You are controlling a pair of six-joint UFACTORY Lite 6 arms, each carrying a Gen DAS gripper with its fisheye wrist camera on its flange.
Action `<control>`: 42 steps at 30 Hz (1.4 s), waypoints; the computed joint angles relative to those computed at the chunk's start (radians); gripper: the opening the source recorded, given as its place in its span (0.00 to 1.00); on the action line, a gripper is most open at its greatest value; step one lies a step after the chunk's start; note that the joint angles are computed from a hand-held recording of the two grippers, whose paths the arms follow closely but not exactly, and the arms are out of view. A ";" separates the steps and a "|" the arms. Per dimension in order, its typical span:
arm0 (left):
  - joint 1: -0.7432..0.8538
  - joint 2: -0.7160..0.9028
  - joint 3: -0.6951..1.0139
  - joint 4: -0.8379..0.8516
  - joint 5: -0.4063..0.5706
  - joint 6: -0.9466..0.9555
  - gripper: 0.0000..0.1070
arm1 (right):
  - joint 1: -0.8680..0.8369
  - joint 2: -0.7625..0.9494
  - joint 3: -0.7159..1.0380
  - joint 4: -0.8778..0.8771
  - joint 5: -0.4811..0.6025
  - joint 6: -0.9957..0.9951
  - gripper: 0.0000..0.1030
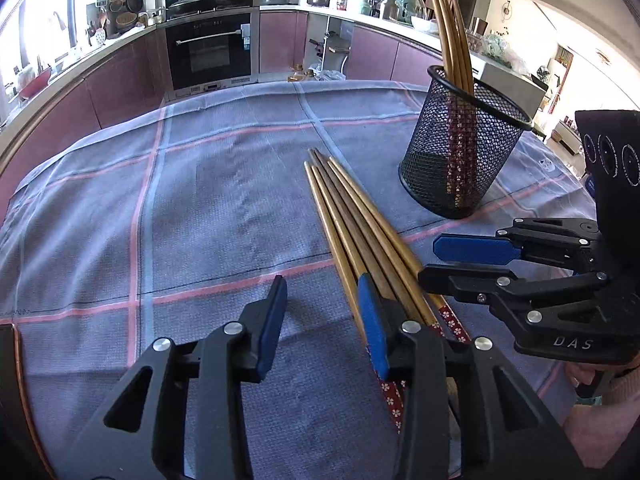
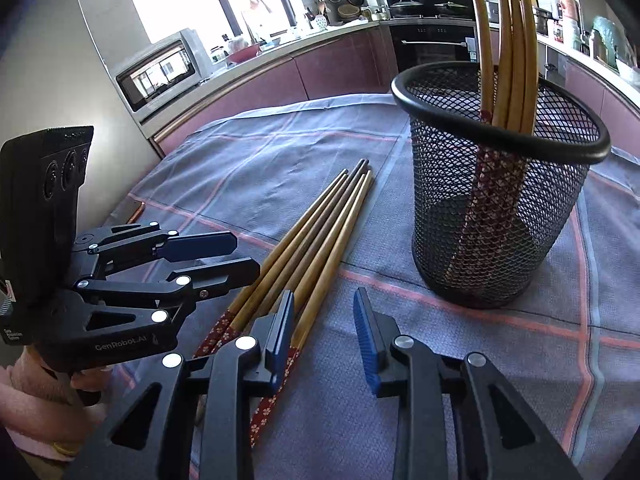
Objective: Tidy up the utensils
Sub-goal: 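Move the right tool back to the pile and grasp a chopstick while the left tool grasps another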
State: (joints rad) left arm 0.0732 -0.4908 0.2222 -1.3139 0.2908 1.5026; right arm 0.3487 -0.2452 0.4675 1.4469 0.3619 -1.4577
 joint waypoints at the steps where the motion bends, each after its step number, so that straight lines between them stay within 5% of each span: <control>1: -0.004 0.005 0.004 -0.004 -0.001 0.003 0.34 | 0.007 0.000 0.001 -0.001 -0.009 0.004 0.27; 17: -0.023 0.076 0.046 0.003 -0.021 -0.009 0.21 | 0.046 0.033 0.031 -0.064 -0.097 0.062 0.16; 25: -0.061 0.187 0.121 -0.127 -0.064 0.098 0.21 | 0.072 0.120 0.108 -0.036 -0.137 0.056 0.16; 29: -0.081 0.238 0.156 -0.211 -0.082 0.163 0.11 | 0.082 0.162 0.142 0.010 -0.149 0.027 0.14; 35: -0.083 0.249 0.156 -0.305 -0.077 0.227 0.08 | 0.045 0.168 0.138 0.078 -0.108 -0.027 0.08; 42: -0.031 0.217 0.135 -0.225 -0.029 0.151 0.07 | -0.009 0.131 0.108 0.084 -0.050 -0.047 0.05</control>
